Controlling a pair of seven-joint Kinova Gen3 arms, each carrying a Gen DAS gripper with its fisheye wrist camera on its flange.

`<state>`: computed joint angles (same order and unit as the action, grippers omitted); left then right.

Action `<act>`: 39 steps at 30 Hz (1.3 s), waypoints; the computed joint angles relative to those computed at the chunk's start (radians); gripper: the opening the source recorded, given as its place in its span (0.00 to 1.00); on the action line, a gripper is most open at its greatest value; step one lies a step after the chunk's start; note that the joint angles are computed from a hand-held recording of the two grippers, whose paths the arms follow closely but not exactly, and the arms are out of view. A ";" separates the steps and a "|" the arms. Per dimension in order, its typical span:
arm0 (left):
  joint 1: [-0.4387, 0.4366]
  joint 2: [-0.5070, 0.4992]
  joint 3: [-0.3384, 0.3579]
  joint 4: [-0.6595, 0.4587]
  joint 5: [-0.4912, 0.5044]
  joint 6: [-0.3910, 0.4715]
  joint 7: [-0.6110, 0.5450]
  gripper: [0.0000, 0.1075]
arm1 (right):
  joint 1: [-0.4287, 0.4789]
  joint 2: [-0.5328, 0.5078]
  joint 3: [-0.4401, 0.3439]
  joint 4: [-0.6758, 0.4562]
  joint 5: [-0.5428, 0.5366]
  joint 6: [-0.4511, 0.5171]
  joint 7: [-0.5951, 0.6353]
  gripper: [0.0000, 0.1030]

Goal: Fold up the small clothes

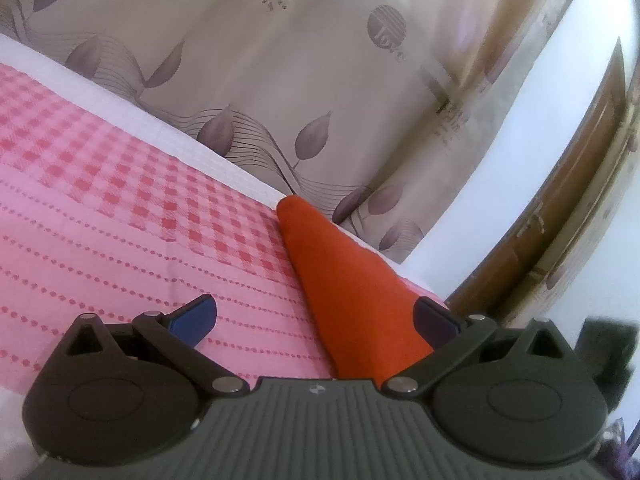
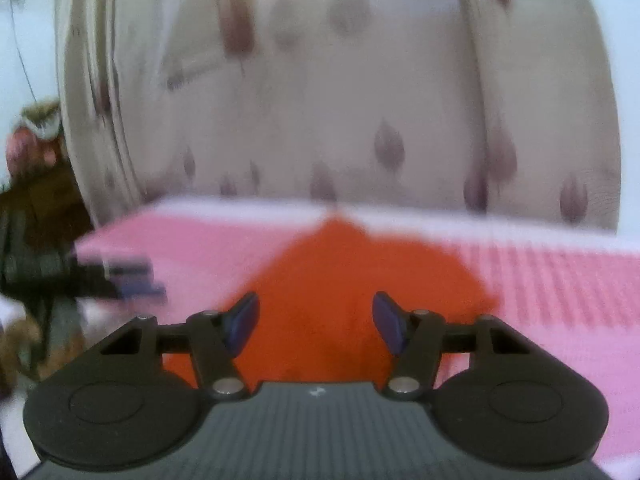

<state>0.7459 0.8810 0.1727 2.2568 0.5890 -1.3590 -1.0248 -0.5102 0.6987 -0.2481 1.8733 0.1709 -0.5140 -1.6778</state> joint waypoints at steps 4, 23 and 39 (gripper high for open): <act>-0.004 -0.001 0.004 0.002 0.006 0.005 0.015 0.96 | 0.130 0.062 -0.127 -0.041 -0.003 0.110 -0.145 0.37; -0.007 -0.005 -0.004 -0.001 -0.003 0.026 0.022 0.96 | -0.072 0.048 0.117 -0.206 -0.138 0.245 -0.171 0.39; 0.082 -0.083 -0.029 -0.120 0.268 0.267 -0.333 0.96 | -0.339 0.177 0.423 -0.349 -0.487 0.247 0.056 0.77</act>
